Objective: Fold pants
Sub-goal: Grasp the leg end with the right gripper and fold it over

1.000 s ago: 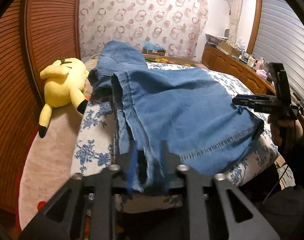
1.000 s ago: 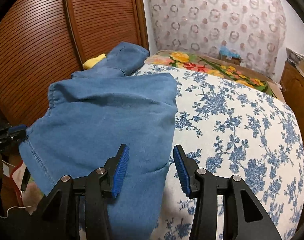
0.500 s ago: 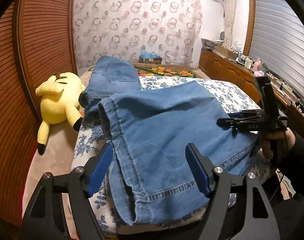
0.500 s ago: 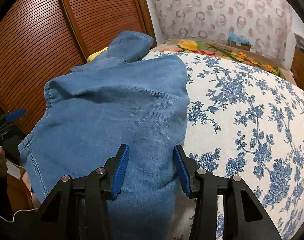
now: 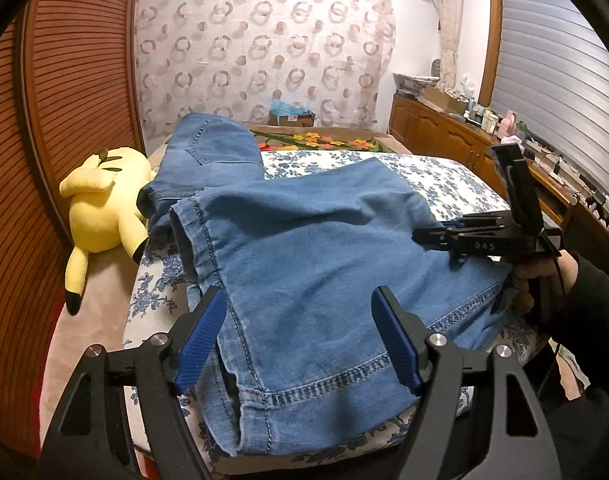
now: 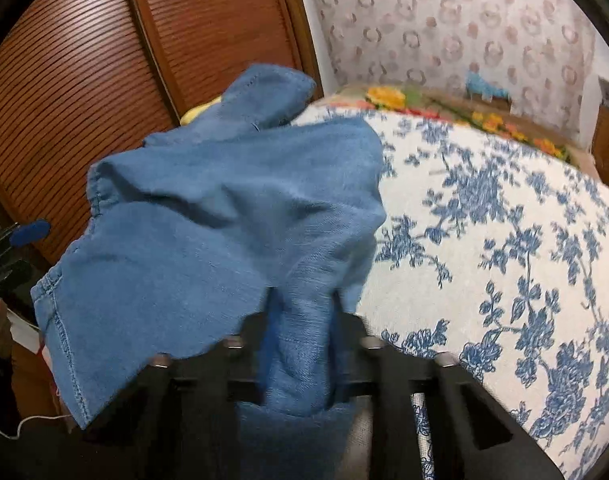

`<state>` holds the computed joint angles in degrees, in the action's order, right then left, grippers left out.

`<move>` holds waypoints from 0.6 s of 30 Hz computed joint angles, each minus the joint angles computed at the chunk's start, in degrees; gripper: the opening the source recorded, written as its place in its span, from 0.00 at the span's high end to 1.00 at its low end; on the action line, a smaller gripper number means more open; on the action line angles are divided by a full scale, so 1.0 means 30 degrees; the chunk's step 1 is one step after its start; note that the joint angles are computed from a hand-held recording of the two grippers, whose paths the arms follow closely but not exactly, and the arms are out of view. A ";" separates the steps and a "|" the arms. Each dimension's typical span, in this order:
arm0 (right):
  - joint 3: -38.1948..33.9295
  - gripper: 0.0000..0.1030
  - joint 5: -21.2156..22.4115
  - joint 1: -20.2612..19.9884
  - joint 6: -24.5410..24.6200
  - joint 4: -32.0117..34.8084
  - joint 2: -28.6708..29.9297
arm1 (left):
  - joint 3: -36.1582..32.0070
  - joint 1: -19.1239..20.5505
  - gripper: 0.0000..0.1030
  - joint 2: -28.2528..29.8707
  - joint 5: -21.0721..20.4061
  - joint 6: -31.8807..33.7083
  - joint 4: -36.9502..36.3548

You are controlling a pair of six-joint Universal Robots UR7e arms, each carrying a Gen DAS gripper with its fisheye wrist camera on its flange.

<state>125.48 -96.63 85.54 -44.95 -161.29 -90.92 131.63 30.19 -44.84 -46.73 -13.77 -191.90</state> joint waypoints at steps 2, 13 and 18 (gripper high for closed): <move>0.0333 0.90 0.0529 -0.0101 -0.0076 -0.0497 -0.0268 | -0.0075 0.0041 0.27 0.0054 -0.0042 0.0081 -0.0031; 0.0966 0.92 0.1042 -0.0909 -0.1106 -0.1240 -0.2875 | -0.1240 0.0335 0.27 0.0781 -0.0611 0.0874 0.0128; 0.0393 0.92 0.0506 -0.2308 -0.1202 -0.1498 -0.4016 | -0.2185 0.0262 0.27 0.1476 -0.1123 0.1503 0.0103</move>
<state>126.66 -95.11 78.62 -48.55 -165.79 -102.96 125.08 30.97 -40.41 -50.10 -9.26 -191.59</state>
